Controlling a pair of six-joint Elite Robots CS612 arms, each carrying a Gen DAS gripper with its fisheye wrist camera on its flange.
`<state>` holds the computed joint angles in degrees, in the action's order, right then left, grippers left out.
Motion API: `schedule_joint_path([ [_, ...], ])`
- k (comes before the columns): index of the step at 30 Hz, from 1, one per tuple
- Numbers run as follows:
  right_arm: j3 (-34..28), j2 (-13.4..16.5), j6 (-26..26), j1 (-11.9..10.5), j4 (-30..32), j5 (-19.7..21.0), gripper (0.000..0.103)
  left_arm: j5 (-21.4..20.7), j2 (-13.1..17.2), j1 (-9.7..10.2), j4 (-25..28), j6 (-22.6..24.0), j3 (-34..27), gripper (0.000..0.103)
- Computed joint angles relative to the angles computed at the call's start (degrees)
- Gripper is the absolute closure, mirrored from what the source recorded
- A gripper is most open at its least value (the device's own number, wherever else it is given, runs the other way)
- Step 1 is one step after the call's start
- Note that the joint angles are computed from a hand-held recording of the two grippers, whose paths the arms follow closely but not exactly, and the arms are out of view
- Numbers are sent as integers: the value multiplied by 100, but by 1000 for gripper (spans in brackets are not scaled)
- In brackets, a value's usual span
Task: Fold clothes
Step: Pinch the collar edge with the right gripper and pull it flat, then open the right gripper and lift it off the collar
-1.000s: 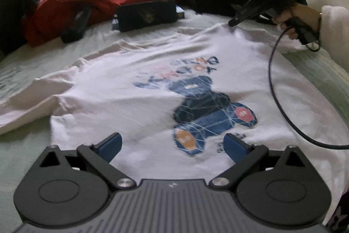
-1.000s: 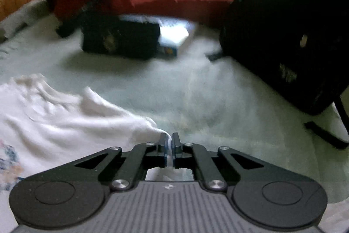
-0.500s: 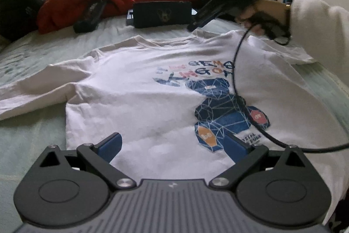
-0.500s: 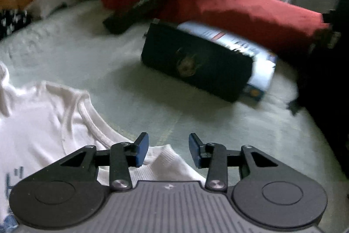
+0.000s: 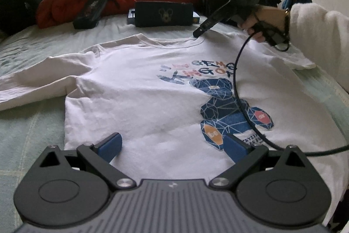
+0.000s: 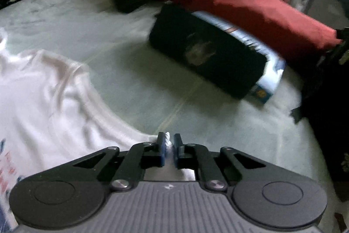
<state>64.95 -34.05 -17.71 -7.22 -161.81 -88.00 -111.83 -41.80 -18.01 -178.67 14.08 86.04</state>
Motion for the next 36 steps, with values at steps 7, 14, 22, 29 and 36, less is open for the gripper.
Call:
schedule_joint_path([
  [7,-243,115,620,5,197,-79,87,12,-66,44,-97,-26,82,4],
  [14,-17,-158,179,56,127,1041,62,-130,-58,87,-194,-75,103,4],
  [22,-959,458,140,297,779,1234,54,-179,-16,147,-163,-141,46,4],
  [29,-1479,811,707,413,584,757,46,-142,-16,161,-48,-134,36,4],
  [36,-423,38,586,360,16,493,45,-354,-231,174,-83,22,283,4],
])
